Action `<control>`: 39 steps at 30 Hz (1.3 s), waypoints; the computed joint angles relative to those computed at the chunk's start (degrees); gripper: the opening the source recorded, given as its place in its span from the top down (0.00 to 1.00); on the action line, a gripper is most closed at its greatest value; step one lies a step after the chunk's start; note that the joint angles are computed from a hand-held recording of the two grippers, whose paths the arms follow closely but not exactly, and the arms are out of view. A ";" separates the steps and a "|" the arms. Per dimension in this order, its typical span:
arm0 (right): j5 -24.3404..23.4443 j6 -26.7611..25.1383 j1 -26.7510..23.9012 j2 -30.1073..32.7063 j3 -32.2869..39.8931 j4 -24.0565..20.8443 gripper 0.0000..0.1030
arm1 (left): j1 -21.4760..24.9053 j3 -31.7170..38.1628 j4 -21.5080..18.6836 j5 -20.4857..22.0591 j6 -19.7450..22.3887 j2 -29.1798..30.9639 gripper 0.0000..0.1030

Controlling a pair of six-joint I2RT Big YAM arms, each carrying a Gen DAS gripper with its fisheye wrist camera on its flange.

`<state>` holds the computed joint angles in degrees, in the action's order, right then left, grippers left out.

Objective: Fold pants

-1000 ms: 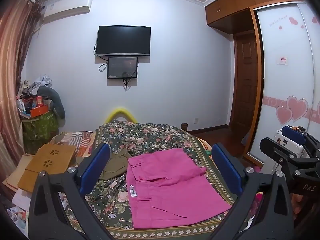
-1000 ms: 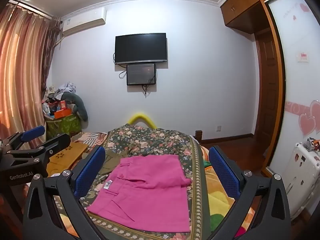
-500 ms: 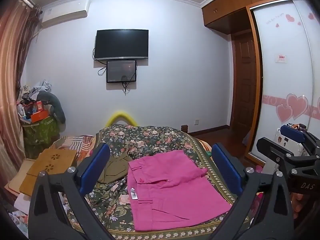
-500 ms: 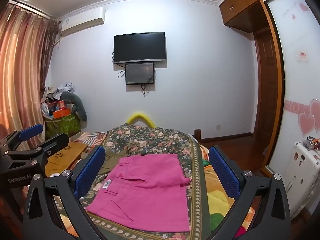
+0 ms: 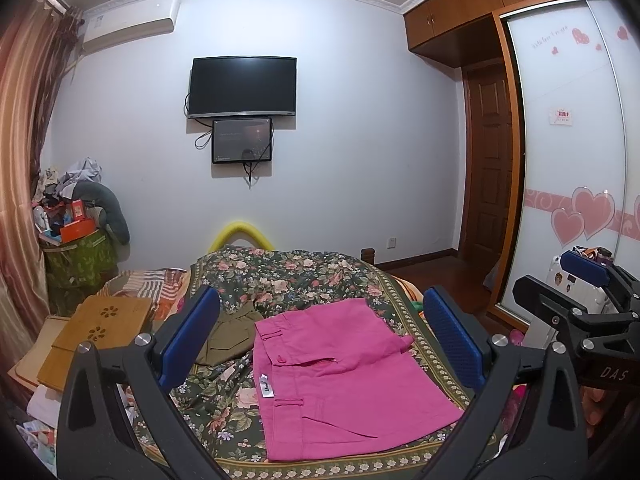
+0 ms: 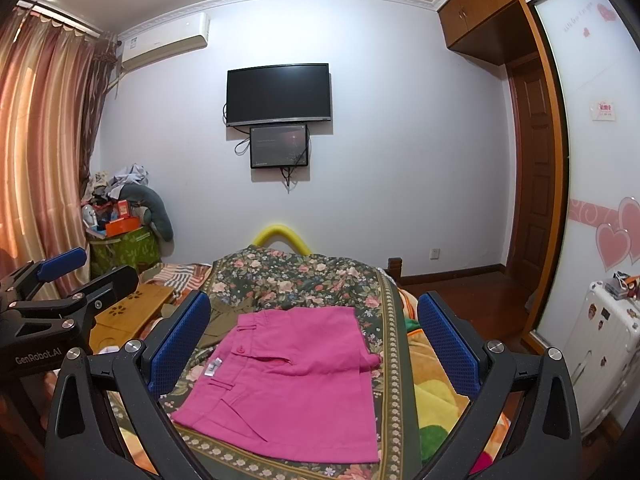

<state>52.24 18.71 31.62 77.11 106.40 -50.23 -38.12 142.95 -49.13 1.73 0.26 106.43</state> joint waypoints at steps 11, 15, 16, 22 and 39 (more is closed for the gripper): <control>-0.09 -0.03 -0.05 -0.03 -0.04 0.03 0.00 | -0.13 0.49 -0.16 -0.15 0.08 0.26 0.00; -0.09 -0.10 -0.13 -0.12 -0.17 0.12 0.00 | -0.17 0.92 -0.40 -0.21 -0.13 0.52 0.00; -0.07 -0.13 -0.18 -0.19 -0.28 0.15 0.00 | -0.20 0.90 -0.39 -0.23 -0.19 0.53 0.00; -0.12 -0.17 -0.26 -0.30 -0.44 0.26 0.00 | -0.25 1.35 -0.65 -0.24 -0.22 0.78 0.00; -0.23 -0.11 -0.31 -0.43 -0.63 0.08 0.00 | -0.24 1.52 -0.64 -0.06 -0.51 0.93 0.00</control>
